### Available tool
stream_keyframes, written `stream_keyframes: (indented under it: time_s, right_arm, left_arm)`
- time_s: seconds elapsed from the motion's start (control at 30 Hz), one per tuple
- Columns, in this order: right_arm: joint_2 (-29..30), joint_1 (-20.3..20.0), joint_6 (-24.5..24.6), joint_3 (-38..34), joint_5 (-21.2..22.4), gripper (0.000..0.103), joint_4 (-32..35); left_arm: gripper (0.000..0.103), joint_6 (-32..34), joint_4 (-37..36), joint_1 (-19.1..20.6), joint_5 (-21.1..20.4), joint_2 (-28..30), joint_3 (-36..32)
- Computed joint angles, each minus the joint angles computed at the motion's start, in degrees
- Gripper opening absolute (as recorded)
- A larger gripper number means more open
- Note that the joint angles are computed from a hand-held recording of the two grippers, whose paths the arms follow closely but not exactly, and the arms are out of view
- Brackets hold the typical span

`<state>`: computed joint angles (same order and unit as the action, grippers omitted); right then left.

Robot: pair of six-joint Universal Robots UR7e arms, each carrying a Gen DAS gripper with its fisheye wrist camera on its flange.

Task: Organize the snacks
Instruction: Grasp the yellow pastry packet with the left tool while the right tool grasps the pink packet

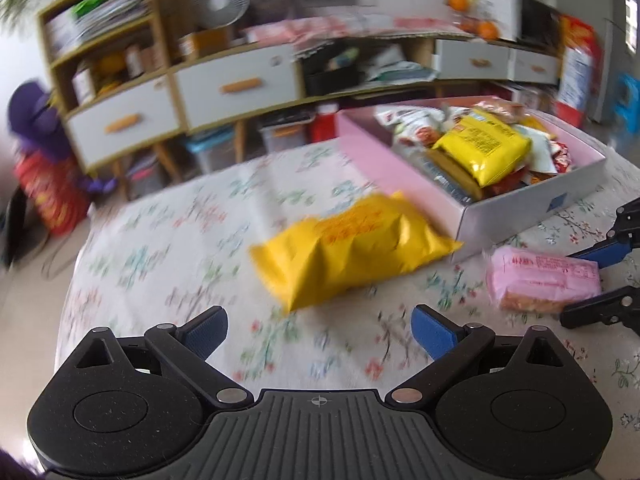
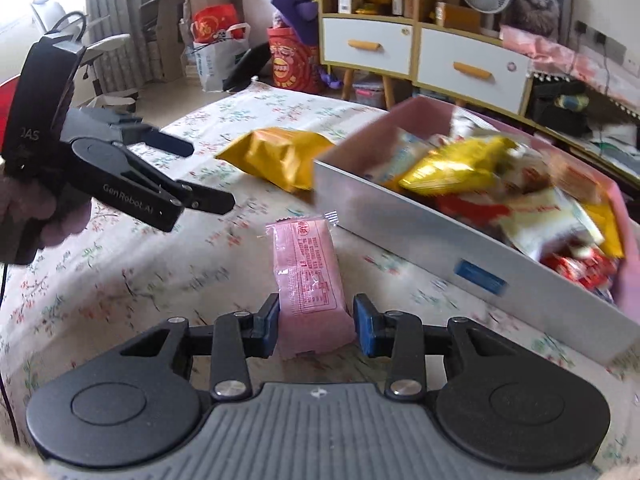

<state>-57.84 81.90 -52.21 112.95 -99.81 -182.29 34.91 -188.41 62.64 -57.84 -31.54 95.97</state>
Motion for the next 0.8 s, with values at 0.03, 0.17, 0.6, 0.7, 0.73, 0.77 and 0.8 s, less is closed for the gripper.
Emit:
stream_keyframes:
  time_s: [0.03,0.17,0.6,0.7,0.73,0.77,0.8]
  right_arm:
    - [-0.4,-0.2,0.1,0.2,0.5,0.035,0.3]
    - [-0.7,-0.2,0.5,0.4,0.7,0.035,0.6]
    - [-1.1,-0.8,0.9,-0.3,0.7,0.036,1.6]
    - [-1.0,-0.7,0.5,-0.3,0.3,0.036,1.2]
    - [-1.0,-0.7,0.3,-0.2,0.2,0.036,1.1]
    - [-1.1,-0.7,0.3,-0.1,0.1,0.036,1.1]
    - [-1.1,-0.6,0.4,-0.1,-0.1,0.036,1.1]
  left_arm:
    - [0.099,1.2,0.5,0.0,-0.7,0.2,-0.8]
    - [0.099,5.5,2.9,-0.1,-2.7,1.6,-4.0]
    - [0.097,10.0,11.3,0.0,-1.8,4.6,-9.8]
    - [0.090,9.9,10.1,-0.3,-1.3,3.7,-7.9]
    - [0.084,9.8,9.3,-0.6,-0.7,3.5,-7.3]
    - [0.075,9.4,8.7,-0.8,0.0,3.3,-6.6]
    - [0.071,8.9,8.0,-1.1,0.8,3.1,-6.1]
